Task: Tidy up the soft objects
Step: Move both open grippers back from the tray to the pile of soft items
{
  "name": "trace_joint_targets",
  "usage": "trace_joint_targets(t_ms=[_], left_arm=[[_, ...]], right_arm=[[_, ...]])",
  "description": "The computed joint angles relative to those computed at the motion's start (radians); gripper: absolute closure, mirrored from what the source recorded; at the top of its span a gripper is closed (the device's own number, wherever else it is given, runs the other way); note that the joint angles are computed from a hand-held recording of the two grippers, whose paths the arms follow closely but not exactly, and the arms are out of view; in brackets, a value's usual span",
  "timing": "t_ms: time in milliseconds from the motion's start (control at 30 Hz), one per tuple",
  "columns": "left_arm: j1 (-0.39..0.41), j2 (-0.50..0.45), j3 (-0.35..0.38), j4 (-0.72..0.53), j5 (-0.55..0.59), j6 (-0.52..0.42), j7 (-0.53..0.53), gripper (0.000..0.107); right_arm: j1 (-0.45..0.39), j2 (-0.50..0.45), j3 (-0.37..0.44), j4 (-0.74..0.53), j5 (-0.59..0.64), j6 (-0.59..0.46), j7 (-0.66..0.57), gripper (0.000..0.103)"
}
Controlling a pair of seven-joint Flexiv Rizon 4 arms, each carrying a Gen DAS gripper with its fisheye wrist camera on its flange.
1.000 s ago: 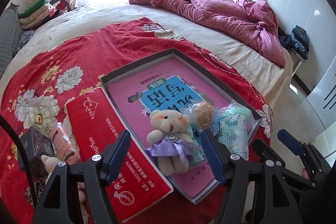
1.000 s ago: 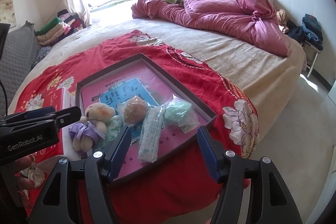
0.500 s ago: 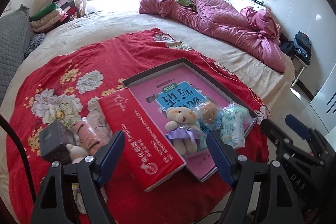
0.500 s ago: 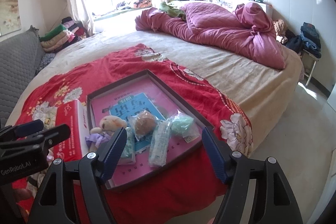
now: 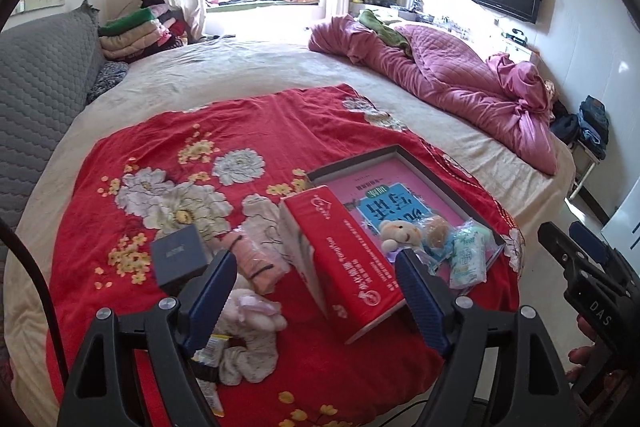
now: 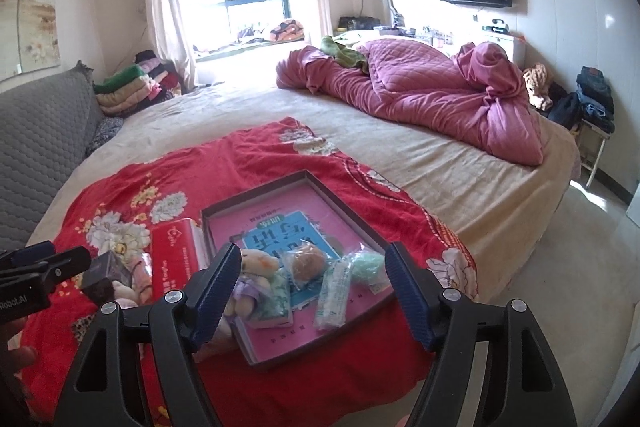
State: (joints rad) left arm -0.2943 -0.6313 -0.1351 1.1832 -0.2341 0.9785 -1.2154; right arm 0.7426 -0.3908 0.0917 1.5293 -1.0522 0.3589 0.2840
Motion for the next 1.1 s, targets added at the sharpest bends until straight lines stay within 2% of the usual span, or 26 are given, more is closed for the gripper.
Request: trace_joint_targets(t_ms=[400,767,1100], left_arm=[[0.059,0.083,0.001,0.106,-0.036,0.043,0.014,0.026],[0.118,0.140,0.042,0.178,-0.034,0.075,-0.001,0.026],[0.172,0.180,0.059,0.250,-0.039,0.084,-0.020,0.026]], right_arm=[[0.058,-0.061,-0.024,-0.128,-0.024,-0.002,-0.075,0.027],[0.119,-0.141,-0.074,-0.271,-0.033,0.033,-0.164,0.027],[0.168,-0.239,-0.118,-0.413,0.034,0.059,-0.277,0.027]])
